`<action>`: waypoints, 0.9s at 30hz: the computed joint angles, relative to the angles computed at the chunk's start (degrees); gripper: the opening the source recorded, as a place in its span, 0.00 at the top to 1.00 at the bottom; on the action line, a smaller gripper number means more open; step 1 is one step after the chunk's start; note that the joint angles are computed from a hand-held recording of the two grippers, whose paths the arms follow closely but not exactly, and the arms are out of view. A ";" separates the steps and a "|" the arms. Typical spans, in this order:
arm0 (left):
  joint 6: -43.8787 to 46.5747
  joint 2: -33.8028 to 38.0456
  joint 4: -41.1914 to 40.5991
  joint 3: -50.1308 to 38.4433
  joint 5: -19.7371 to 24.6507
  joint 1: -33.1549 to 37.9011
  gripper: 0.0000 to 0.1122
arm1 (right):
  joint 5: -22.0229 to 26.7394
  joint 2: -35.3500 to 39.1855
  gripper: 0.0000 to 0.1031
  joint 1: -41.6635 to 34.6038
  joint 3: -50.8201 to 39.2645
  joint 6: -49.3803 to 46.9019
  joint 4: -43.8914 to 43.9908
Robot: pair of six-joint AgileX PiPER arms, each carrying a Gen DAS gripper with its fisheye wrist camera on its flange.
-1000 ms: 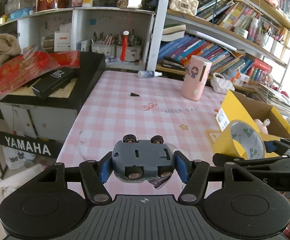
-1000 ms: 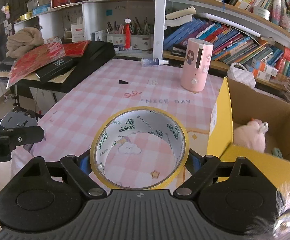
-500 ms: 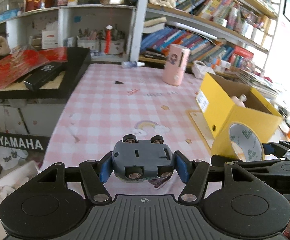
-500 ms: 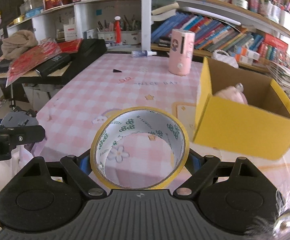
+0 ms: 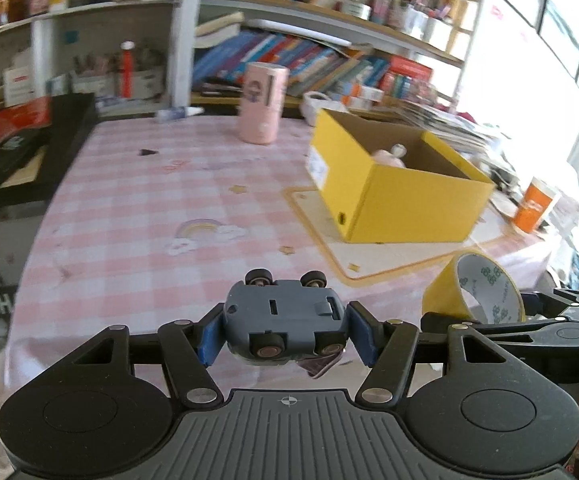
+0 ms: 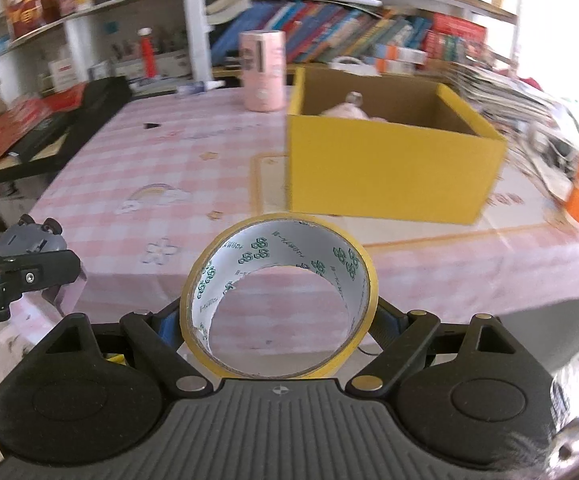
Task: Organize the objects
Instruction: 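Carry the toy car with the left tool while the right tool carries the tape roll to the yellow box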
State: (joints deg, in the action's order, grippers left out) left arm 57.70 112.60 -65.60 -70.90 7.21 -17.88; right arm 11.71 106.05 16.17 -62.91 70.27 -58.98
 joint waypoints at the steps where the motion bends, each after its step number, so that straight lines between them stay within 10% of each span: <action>1: 0.62 0.35 -0.23 -0.59 0.53 -0.27 0.44 | 0.45 -0.46 0.16 -0.18 0.73 2.29 -1.80; 12: -4.35 4.97 7.39 -8.25 4.81 -3.81 0.44 | 3.09 -4.39 0.16 -4.12 6.73 15.58 -11.67; 27: -29.81 11.86 32.12 -21.90 7.70 -8.36 0.44 | -0.54 -3.26 0.16 -12.97 4.71 2.54 -0.82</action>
